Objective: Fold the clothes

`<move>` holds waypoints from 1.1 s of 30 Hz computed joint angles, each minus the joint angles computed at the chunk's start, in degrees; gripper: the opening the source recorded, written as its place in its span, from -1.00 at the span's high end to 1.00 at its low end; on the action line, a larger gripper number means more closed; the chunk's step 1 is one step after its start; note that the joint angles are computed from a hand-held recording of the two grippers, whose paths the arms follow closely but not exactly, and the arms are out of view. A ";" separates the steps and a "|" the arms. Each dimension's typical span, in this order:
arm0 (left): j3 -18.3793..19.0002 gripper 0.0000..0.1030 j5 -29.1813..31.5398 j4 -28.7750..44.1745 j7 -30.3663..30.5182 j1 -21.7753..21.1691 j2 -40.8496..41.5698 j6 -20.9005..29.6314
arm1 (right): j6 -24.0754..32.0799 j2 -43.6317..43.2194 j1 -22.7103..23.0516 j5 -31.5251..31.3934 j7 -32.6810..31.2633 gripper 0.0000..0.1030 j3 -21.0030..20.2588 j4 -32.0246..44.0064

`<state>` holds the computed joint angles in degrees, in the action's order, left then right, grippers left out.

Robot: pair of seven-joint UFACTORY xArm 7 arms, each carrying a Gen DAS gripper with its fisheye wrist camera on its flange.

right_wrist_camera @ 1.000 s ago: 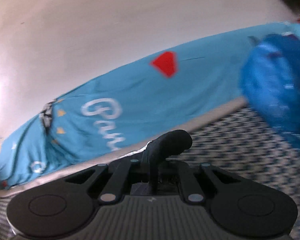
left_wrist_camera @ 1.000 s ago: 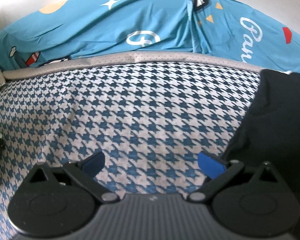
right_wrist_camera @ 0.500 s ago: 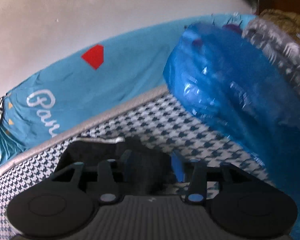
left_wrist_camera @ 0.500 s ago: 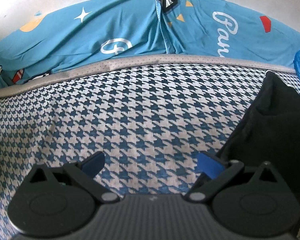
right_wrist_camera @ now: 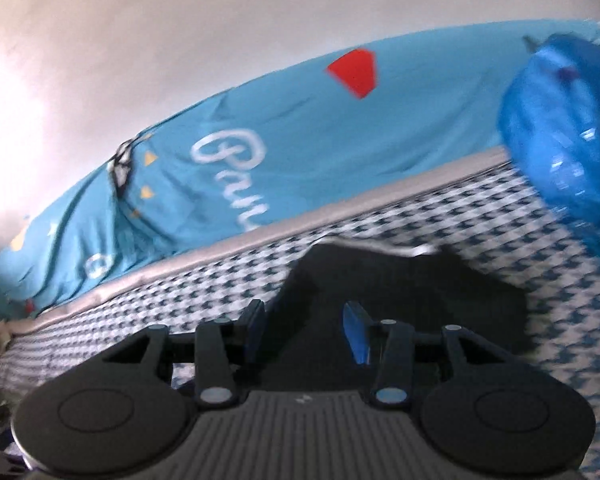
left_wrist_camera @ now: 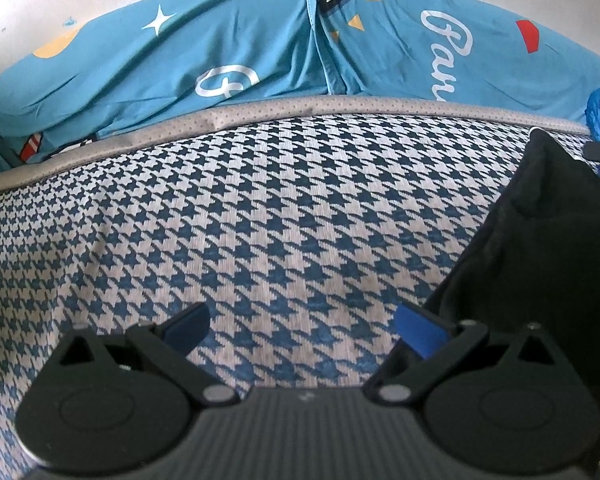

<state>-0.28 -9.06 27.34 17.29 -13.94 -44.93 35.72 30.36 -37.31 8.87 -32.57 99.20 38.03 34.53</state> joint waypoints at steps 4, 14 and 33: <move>0.44 -1.00 0.32 -0.11 0.85 0.11 -0.47 0.51 | -4.17 3.16 0.52 -0.41 -1.37 0.14 -0.06 0.94; 2.21 -1.00 0.53 -0.43 2.73 1.53 -2.89 2.88 | -6.29 8.22 4.42 -0.46 -2.00 0.14 1.78 3.42; 4.57 -1.00 -0.47 -6.09 4.85 5.00 -17.51 11.26 | -0.29 14.74 12.83 -4.53 6.05 0.14 8.80 11.14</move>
